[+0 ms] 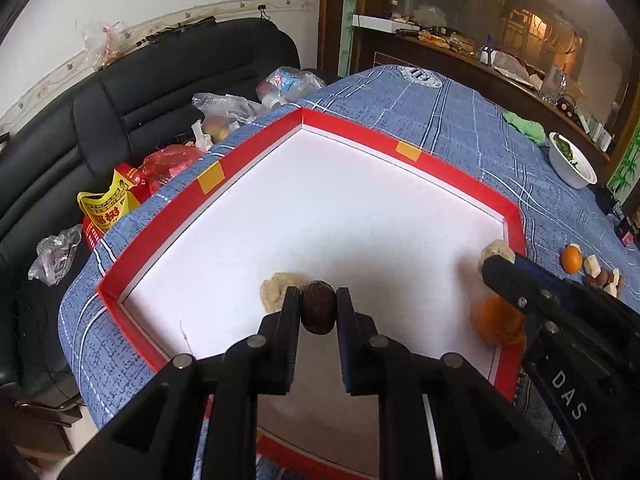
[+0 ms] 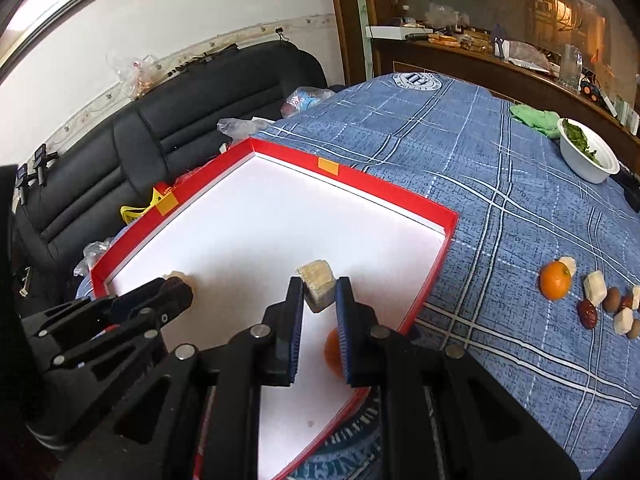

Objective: Organize fruits
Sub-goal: 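Carry the white cube and the red date over the tray with both tools, then lower both tools into the tray and open them to release the cube and date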

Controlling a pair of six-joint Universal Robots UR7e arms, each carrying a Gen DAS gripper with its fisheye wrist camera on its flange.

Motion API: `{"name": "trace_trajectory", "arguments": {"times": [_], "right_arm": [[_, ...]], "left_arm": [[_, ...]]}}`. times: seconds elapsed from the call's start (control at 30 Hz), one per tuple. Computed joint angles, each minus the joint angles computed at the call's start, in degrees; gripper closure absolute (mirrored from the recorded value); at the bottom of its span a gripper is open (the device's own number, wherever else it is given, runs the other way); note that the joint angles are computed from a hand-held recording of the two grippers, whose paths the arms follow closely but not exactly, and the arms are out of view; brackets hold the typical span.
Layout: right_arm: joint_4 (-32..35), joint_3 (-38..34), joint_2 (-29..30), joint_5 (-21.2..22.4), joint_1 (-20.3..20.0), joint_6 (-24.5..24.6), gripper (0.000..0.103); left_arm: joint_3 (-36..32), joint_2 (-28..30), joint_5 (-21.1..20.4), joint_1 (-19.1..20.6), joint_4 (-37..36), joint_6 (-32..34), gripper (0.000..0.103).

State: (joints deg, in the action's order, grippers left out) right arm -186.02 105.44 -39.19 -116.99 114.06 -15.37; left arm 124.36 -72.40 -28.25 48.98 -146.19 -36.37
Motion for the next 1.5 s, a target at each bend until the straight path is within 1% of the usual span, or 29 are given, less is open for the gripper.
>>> {"name": "trace_trajectory", "arguments": {"times": [0.37, 0.83, 1.17, 1.5], "right_arm": [[1.9, -1.8, 1.1, 0.2, -0.7, 0.4, 0.084], [2.4, -2.7, 1.5, -0.4, -0.8, 0.2, 0.084], [3.2, -3.9, 2.2, -1.2, -0.7, -0.1, 0.084], [4.6, -4.6, 2.5, -1.7, -0.8, 0.5, 0.084]], "left_arm": [[-1.3, 1.3, 0.8, 0.3, 1.2, -0.1, 0.088], [-3.2, 2.6, 3.1, 0.9, 3.1, -1.1, 0.088], [-4.0, 3.1, 3.5, 1.2, 2.9, -0.2, 0.088], [-5.2, 3.8, 3.4, 1.9, 4.0, -0.9, 0.088]]}}
